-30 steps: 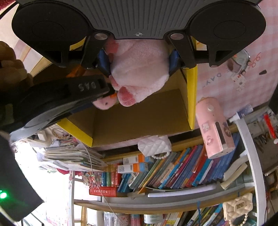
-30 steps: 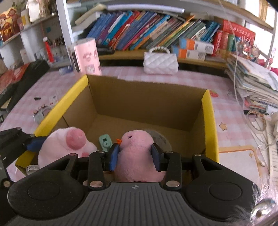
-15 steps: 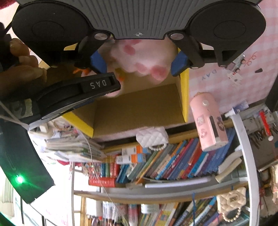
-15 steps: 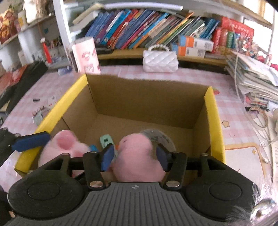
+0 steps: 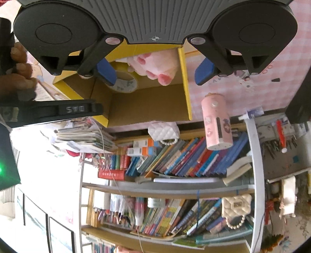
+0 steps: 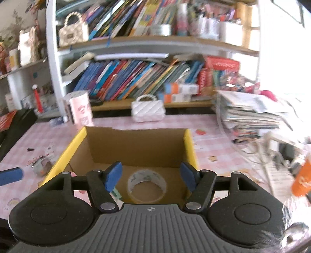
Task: Organize objects
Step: 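Lower the pig into the box with the left tool while the right tool drops the chick, then withdraw both open tools from the box toward the toy car and card box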
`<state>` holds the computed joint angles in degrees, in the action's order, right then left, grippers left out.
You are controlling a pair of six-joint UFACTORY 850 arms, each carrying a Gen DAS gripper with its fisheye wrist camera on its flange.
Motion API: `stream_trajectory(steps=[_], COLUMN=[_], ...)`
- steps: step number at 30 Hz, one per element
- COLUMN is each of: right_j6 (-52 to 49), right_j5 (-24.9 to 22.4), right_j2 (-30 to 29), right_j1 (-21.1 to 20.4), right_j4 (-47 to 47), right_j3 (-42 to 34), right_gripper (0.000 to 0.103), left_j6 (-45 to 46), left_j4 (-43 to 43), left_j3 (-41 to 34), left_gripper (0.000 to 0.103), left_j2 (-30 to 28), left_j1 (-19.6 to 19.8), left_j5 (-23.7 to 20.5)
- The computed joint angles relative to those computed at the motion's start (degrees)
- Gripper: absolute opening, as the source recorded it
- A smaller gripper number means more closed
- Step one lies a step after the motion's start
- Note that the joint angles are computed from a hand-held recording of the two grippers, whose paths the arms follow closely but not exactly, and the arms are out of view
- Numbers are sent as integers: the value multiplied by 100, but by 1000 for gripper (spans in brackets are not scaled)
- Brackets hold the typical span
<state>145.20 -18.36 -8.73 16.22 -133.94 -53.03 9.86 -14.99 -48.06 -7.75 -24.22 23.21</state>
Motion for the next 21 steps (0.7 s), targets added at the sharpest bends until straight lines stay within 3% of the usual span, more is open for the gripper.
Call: stream_trajectory(steps=[5,16,21], right_j6=[-661,-2192,-2448], right_j5=[-788,-949,-1164], right_j2=[441,795,823], right_j1=[372,1254,1621], right_j4=[1121,3932,4503], right_j3=[550,1086,1220], right_gripper=[68,73,73], left_j6=[-261,7,110], left_j4=[227,124,213], left_j3=[419,1041,1248], left_gripper=[91,92,92], left_j2=[386,911,1100], left_j1=[100,254,326], left_j5=[98,-511,-767])
